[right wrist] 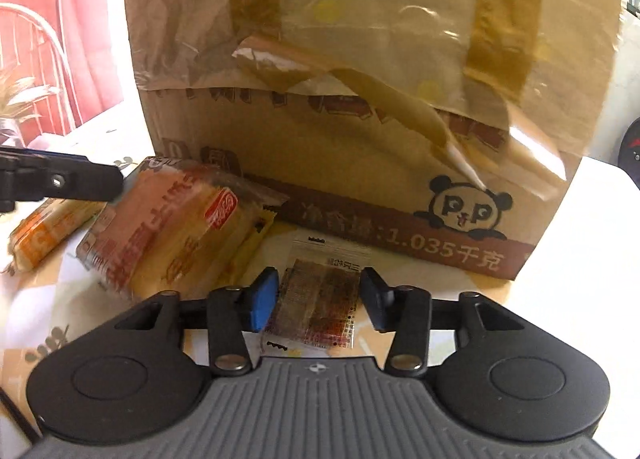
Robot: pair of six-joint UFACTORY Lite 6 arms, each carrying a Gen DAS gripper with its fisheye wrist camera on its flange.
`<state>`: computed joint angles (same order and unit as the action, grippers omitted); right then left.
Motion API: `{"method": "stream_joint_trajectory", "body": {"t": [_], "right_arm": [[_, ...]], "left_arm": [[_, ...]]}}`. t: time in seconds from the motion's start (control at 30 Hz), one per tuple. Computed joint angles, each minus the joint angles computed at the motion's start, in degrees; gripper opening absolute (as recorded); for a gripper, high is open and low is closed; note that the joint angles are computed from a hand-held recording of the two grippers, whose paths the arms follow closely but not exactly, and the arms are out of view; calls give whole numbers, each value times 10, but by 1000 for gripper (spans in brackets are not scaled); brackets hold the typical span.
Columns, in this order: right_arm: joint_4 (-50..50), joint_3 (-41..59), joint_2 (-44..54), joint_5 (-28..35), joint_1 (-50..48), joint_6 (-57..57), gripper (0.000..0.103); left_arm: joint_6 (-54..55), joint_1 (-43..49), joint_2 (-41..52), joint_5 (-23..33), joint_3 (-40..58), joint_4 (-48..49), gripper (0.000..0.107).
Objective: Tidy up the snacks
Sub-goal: 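Grasp the green packet with the left gripper while the right gripper grasps the small brown packet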
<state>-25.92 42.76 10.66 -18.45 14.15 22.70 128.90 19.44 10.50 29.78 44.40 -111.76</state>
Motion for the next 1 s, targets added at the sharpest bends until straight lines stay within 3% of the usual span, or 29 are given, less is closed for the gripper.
{"method": "stream_joint_trajectory", "body": {"t": [0.3, 0.53, 0.63, 0.7, 0.83, 1.0], "right_arm": [[-93, -93, -65, -57, -78, 67, 42], [-106, -103, -71, -74, -91, 77, 42], [-131, -94, -59, -84, -100, 101, 42], [-139, -92, -56, -88, -103, 110, 42], [-156, -94, -61, -90, -111, 124, 42], [-157, -93, -60, -90, -112, 123, 42]], "left_arm": [[61, -50, -12, -39, -21, -90, 77], [69, 0, -14, -42, -1, -103, 77], [33, 42, 16, -32, 40, -58, 67], [55, 42, 37, -56, 62, -65, 53], [135, 23, 66, -85, 76, -109, 53], [132, -1, 80, -75, 76, -88, 57]]}}
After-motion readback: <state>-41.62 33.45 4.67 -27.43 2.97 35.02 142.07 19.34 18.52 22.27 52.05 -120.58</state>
